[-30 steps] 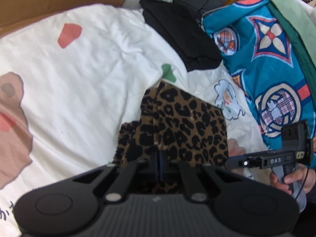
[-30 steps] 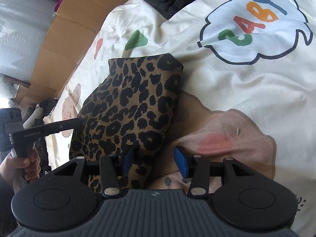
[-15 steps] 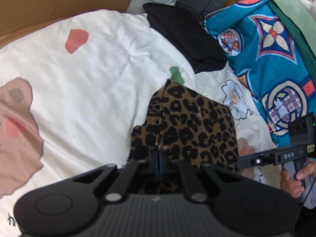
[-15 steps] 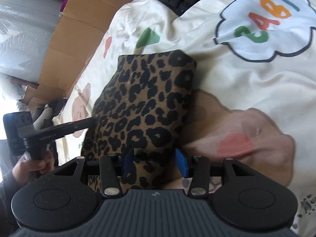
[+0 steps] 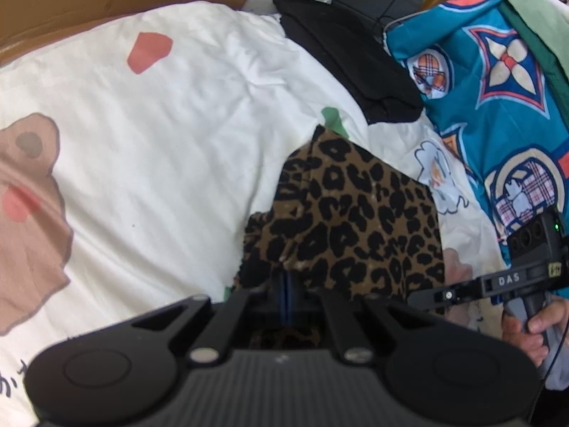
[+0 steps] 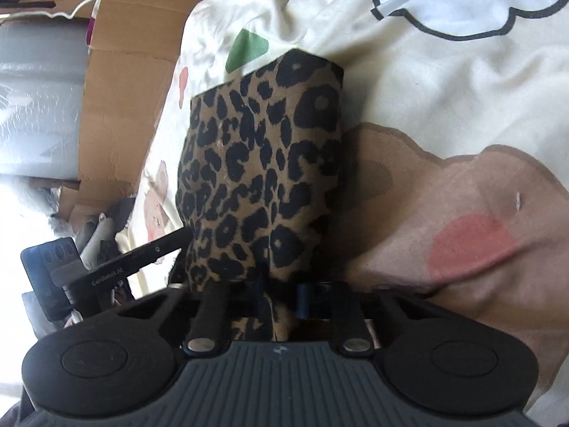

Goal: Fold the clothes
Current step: 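Lift the folded leopard bundle with both grippers off the sheet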

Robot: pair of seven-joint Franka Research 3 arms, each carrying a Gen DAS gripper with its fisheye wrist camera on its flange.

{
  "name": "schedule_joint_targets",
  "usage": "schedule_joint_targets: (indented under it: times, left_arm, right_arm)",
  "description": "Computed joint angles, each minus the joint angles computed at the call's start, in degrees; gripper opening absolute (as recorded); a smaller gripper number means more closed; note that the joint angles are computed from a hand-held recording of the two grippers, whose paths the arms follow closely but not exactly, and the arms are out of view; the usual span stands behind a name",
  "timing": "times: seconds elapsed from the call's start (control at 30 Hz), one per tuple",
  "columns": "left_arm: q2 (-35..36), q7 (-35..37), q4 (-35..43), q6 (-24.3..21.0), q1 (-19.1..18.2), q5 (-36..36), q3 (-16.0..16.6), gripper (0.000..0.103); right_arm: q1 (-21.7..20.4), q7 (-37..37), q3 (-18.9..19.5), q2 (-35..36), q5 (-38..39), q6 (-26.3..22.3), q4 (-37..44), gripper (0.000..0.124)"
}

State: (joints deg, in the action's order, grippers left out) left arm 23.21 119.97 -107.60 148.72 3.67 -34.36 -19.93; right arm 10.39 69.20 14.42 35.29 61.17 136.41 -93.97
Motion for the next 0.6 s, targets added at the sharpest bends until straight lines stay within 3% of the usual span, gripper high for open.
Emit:
schedule_joint_targets:
  times: [0.17, 0.23, 0.27, 0.3, 0.37, 0.6]
  left_arm:
    - [-1.1, -1.6, 0.2, -0.7, 0.3, -1.3, 0.1, 0.006]
    - [-1.5, -1.8, 0.6, -0.1, 0.3, -2.0, 0.3, 0.027]
    - [-1.5, -1.1, 1.0, -0.1, 0.6, -2.6, 0.1, 0.057]
    - [-1.3, 0.0, 1.1, 0.4, 0.6, -2.9, 0.0, 0.078]
    - [-0.5, 1.4, 1.7, 0.7, 0.6, -3.1, -0.2, 0.079]
    - [5.0, -1.6, 6.4, -6.2, 0.5, -0.9, 0.2, 0.072]
  right_arm:
    - [0.1, -0.9, 0.0, -1.6, 1.1, 0.9, -1.5, 0.004]
    - [0.3, -0.5, -0.2, -1.1, 0.5, 0.5, -0.9, 0.005]
    - [0.4, -0.3, -0.3, -0.9, 0.2, 0.4, -0.6, 0.005]
    - [0.3, -0.3, -0.3, -0.9, 0.1, 0.4, -0.6, 0.005]
    - [0.3, -0.3, -0.3, -0.9, -0.1, 0.3, -0.5, 0.005]
    - [0.4, -0.4, -0.4, -0.7, -1.4, -0.1, 0.2, 0.005]
